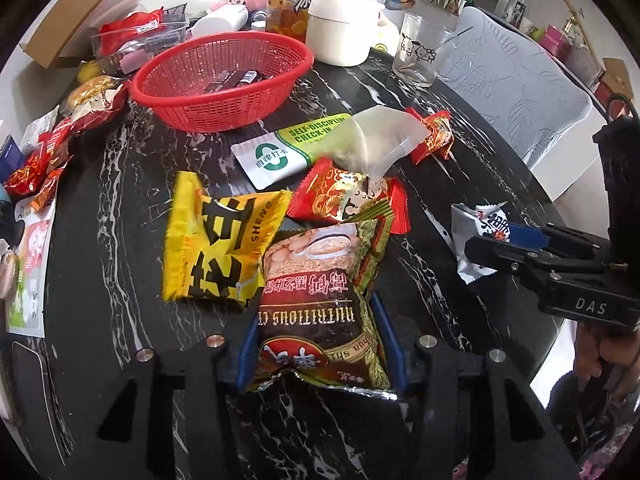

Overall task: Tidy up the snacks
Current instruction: 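Lift both packets and carry them toward the red basket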

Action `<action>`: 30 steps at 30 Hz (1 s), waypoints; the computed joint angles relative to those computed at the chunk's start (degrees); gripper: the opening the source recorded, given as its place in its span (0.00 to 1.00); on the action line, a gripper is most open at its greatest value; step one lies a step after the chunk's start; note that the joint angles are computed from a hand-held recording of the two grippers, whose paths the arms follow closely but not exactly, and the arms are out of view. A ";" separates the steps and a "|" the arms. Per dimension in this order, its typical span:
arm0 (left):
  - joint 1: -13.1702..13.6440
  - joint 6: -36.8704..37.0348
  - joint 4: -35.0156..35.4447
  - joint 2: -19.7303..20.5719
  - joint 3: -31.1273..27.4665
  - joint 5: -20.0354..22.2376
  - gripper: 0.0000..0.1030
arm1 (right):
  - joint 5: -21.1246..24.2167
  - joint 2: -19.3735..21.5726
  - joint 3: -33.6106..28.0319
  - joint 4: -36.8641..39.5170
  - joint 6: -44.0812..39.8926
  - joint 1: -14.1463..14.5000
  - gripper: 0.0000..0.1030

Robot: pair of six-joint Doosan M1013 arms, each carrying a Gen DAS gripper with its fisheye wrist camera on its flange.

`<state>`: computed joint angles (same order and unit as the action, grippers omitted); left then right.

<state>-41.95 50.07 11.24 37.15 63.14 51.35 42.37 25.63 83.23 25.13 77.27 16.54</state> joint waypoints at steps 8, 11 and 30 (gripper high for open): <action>0.22 -1.62 -0.28 0.10 0.91 -2.05 0.50 | -0.25 -0.18 0.22 -0.56 0.47 0.11 0.53; 0.26 -2.91 -0.11 -0.13 1.34 -2.86 0.49 | -0.44 -0.17 0.30 -0.52 0.29 0.08 0.53; 0.54 -4.38 -1.13 -2.68 2.91 -7.80 0.48 | 0.88 -0.25 -0.71 2.51 -3.45 0.15 0.53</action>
<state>-41.40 45.69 10.10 34.47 66.05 43.55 43.25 25.37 82.52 27.64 73.82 16.69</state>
